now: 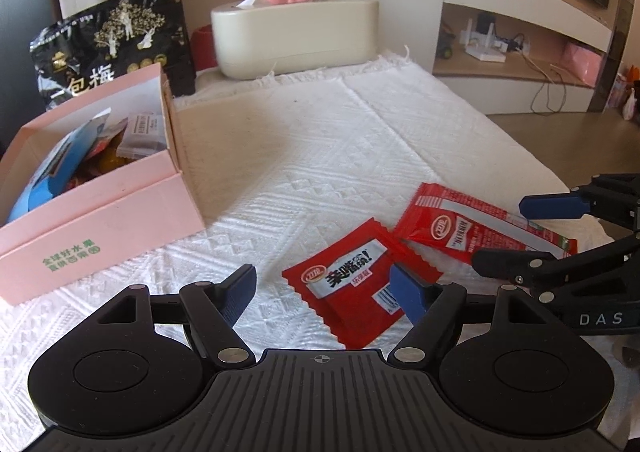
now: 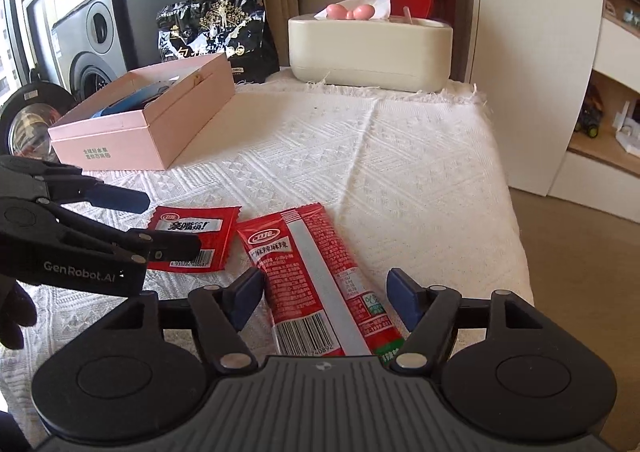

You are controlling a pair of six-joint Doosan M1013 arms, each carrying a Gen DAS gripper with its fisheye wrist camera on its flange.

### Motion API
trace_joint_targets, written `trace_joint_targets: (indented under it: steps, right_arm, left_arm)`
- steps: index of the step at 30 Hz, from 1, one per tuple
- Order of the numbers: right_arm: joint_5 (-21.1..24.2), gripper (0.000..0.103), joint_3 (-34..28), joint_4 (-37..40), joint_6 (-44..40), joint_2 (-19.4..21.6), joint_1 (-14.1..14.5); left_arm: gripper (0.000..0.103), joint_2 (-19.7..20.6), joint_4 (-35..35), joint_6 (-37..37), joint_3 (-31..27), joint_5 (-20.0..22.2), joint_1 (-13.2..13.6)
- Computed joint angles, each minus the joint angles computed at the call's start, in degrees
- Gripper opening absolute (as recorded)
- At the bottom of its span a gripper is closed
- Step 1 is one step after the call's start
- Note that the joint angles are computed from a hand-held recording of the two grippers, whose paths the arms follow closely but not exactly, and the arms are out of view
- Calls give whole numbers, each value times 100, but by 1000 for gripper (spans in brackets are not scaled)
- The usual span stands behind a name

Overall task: Organize snacks
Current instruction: 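Move both grippers over the two red snack packets on the table, then grasp the small red snack packet with the left gripper and lift it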

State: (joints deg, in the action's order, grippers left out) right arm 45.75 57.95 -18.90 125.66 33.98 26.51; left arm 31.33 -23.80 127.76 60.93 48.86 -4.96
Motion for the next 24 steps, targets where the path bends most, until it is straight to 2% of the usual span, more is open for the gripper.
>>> trace_joint_targets:
  steps: [4, 6, 8, 9, 11, 12, 15, 17, 21, 24]
  right_arm:
    - [39, 70, -82, 20, -96, 61, 34]
    - [2, 71, -89, 119, -199, 69, 50]
    - [-144, 71, -49, 292, -405, 44, 57]
    - [-213, 71, -28, 381, -510, 30, 61]
    - [-287, 71, 2, 412, -662, 15, 73]
    - [-260, 71, -10, 312, -686, 27, 84]
    - [32, 72, -100, -105, -403, 80, 88]
    - [56, 72, -48, -173, -135, 47, 49]
    - [-262, 74, 282, -283, 315, -100, 11]
    - [-411, 74, 401, -307, 441, -155, -4]
  left_arm:
    - [80, -37, 396, -191, 71, -421, 18]
    - [78, -13, 559, -430, 27, -484, 69]
    - [77, 18, 307, -471, -42, -392, 163]
    - [77, 15, -119, -179, -44, -310, 227]
    - [77, 19, -1130, 940, -76, 96, 341]
    - [77, 49, -1351, 1408, -158, 404, 356]
    - [77, 160, -1346, 2159, -401, 910, 290]
    - [77, 371, -1257, 2052, -735, 1281, 262]
    - [73, 971, -1359, 995, -1625, 2083, 343]
    - [73, 1153, -1696, 869, -1920, 2595, 473]
